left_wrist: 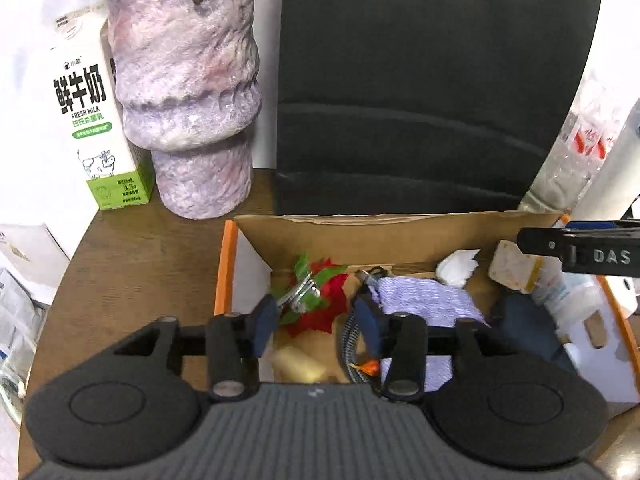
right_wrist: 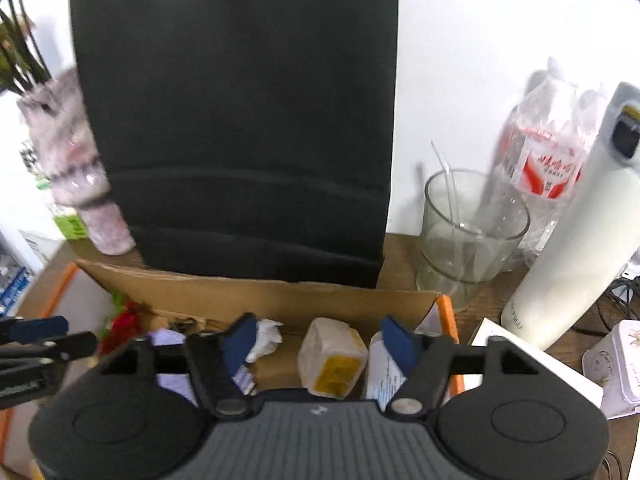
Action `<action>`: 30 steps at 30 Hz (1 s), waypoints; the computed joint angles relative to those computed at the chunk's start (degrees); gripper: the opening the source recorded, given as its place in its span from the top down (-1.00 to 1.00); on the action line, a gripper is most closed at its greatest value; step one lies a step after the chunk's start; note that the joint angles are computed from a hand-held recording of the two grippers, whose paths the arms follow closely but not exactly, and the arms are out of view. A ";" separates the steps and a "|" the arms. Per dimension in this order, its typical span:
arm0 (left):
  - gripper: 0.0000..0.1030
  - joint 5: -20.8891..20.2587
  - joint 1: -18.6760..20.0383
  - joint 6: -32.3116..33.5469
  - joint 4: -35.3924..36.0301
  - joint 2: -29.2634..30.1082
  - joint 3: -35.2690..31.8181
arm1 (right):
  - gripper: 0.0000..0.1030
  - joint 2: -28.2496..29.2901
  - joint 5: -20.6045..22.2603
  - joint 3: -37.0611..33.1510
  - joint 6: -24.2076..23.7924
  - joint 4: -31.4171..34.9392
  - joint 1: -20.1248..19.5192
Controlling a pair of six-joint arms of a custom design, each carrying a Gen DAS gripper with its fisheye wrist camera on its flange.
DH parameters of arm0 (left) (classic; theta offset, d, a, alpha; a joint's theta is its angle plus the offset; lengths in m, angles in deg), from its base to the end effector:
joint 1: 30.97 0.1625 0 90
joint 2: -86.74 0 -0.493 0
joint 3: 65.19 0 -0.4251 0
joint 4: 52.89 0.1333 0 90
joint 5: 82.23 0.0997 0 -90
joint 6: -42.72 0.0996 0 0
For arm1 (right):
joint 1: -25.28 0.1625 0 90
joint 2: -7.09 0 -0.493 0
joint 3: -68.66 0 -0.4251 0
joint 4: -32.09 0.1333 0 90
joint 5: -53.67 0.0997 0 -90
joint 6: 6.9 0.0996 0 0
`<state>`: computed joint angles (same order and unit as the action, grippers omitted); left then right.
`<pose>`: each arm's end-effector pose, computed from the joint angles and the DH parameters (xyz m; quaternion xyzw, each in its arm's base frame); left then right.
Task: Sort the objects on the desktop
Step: 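Carry the plug and beige box into the cardboard box and open both grippers, then withdraw both open grippers from the box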
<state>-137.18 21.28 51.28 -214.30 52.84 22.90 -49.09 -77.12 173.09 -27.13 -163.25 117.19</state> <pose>-0.3252 -0.7312 0.0444 0.3293 0.8846 -0.2132 0.2521 0.0907 -0.6723 0.2977 -0.0053 -0.8400 0.3934 0.3735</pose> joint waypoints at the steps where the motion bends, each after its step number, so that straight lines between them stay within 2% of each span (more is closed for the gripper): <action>1: -0.01 0.06 -0.21 -0.65 0.47 -0.31 0.06 | -0.39 -0.47 0.17 0.42 -0.15 0.05 0.26; 7: -0.43 0.24 -1.82 -4.37 2.62 -3.84 2.16 | -0.50 -3.65 -1.48 3.52 2.04 1.54 3.25; 10: -0.76 0.44 -3.22 -4.64 2.64 -5.95 4.52 | -0.57 -4.81 -4.03 5.08 3.06 2.86 4.98; 11: -0.94 0.60 -3.68 -4.16 0.66 -6.57 6.06 | -0.57 -5.44 -4.58 6.08 3.67 3.11 5.61; 14: -0.98 2.21 -5.07 -4.53 -3.00 -8.54 10.98 | -0.59 -7.90 -5.28 11.79 5.52 0.54 7.01; 15: -0.99 2.50 -5.52 -5.18 -3.66 -9.38 12.72 | -0.59 -8.19 -4.03 12.33 5.02 -0.06 6.75; 16: -0.99 2.71 -5.97 -5.68 -4.51 -10.20 14.42 | -0.59 -8.67 -3.65 14.13 5.54 -1.91 6.89; 17: -1.00 2.82 -6.49 -5.71 -6.44 -11.01 16.40 | -0.59 -9.26 -5.03 17.04 7.23 -4.44 7.75; 19: -1.00 2.83 -7.46 -4.66 -11.63 -12.58 20.74 | -0.59 -9.78 -3.94 19.00 6.48 -6.34 7.56; 23: -1.00 3.75 -9.62 -2.73 -20.83 -15.39 29.66 | -0.66 -9.48 -4.42 26.32 6.01 -16.79 9.81; 27: -1.00 1.82 -10.96 0.52 -32.29 -17.40 39.42 | -0.71 -5.62 -4.74 33.25 3.20 -30.75 12.84; 30: -1.00 4.07 -12.48 0.33 -36.48 -18.40 45.50 | -0.72 -0.21 -6.66 37.19 1.46 -42.86 14.90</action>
